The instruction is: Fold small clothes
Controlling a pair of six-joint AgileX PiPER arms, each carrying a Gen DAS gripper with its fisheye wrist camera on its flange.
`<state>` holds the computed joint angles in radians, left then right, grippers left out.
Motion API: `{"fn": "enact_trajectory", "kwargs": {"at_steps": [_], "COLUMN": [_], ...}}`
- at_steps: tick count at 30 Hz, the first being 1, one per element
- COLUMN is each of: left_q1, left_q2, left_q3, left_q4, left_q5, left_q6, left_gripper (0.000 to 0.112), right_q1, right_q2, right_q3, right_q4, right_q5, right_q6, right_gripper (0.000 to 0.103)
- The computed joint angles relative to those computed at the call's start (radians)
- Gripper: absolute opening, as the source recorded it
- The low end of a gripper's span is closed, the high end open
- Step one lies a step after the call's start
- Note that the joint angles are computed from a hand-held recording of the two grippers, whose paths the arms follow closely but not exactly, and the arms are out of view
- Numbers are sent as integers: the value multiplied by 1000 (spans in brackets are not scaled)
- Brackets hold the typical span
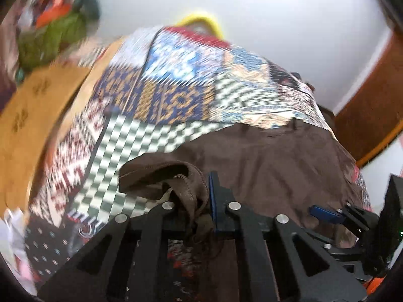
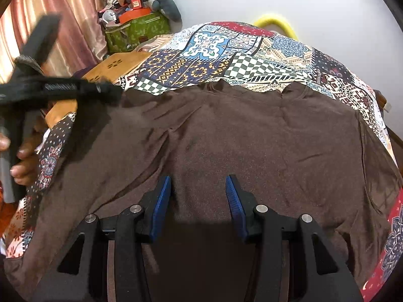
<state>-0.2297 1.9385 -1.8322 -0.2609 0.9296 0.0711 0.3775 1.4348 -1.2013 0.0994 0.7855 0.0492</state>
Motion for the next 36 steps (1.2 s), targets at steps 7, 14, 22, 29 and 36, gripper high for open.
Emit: {"fn": "enact_trajectory", "kwargs": {"at_steps": [7,14,22,29,36], "left_q1": [-122,-186,-139,-14,145], "left_q2": [15,7,-126,-204,-46], "left_q3": [-30,87,210,274,145], "left_q4": [52,109,26,-21,-53], "left_q5": [60,46,13,-14,74], "left_q6": [45,63,125,149,120], "left_gripper": [10,14,48,50,50], "right_q1": [-61,-90,-90,-25,19], "right_q2": [2,-47,-29,64,149], "right_q3": [-27,-57,-129,-214,-255], "right_q4": [111,89,115,92,40], "right_q5": [52,117,132,128,124], "right_q6": [-59,-74,-74,-36,-15], "right_gripper": [44,44,44,44,44]}}
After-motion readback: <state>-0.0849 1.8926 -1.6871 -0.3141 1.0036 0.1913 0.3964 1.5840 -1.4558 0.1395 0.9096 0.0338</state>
